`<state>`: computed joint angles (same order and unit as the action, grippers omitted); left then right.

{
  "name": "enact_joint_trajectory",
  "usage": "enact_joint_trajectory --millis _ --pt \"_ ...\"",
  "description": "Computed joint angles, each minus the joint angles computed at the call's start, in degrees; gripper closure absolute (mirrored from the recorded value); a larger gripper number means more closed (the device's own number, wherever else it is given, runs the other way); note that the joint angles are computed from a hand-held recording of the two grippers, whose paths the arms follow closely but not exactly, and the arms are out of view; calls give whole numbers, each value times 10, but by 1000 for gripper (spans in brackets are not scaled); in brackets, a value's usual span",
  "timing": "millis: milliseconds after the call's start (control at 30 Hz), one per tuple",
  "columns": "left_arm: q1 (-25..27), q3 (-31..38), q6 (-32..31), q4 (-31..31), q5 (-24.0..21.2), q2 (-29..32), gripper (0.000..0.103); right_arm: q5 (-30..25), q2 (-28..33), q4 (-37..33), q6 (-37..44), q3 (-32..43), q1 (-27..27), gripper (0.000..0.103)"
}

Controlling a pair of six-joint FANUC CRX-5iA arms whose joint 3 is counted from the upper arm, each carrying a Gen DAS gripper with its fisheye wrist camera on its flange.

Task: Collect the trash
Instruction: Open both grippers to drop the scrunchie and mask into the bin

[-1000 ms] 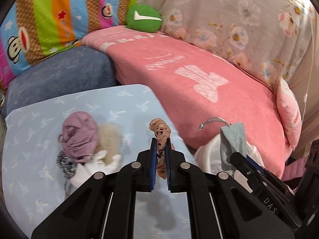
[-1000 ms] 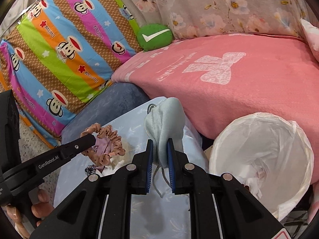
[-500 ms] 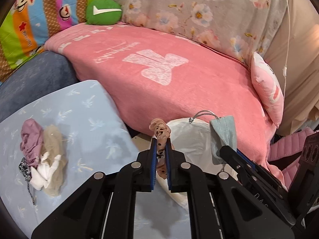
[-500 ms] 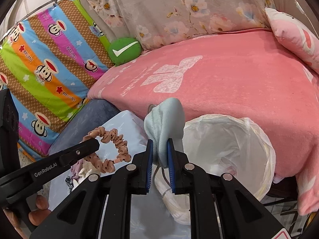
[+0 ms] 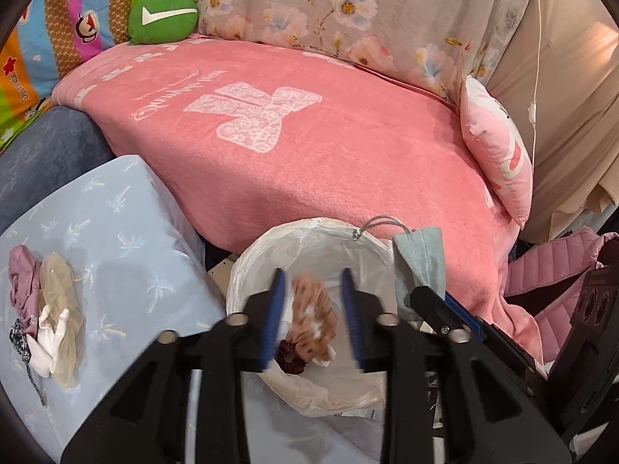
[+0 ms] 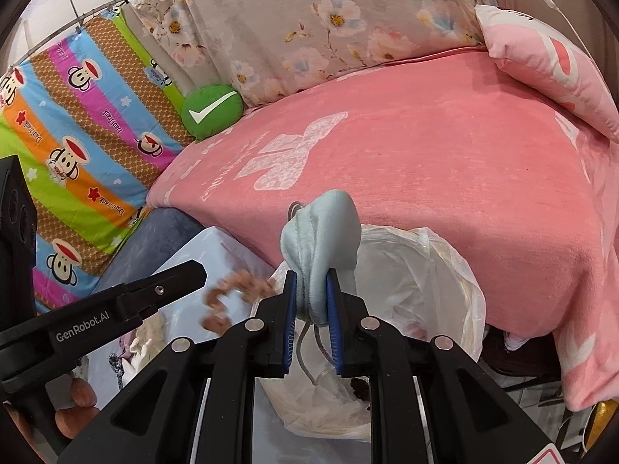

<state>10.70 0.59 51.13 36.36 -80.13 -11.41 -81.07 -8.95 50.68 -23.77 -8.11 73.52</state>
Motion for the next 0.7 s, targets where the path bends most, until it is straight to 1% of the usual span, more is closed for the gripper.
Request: enact_joint_trajectory --millis 33,100,167,200,267,700 --pt "1 -2 2 1 4 -2 50 -1 -1 -1 -2 -1 0 84" --pt "1 -7 3 1 14 -8 46 -5 -2 -1 -8 -3 1 82" --pt "0 -4 3 -5 15 -8 45 -5 -2 0 -12 -4 1 81" --pt "1 -4 3 -7 17 -10 45 -6 -2 -1 -13 -3 2 78" --pt "4 -4 4 -8 20 -11 45 -5 1 -1 -9 0 2 77" --pt "29 -11 2 -9 26 -14 45 4 28 -5 34 35 -3 76"
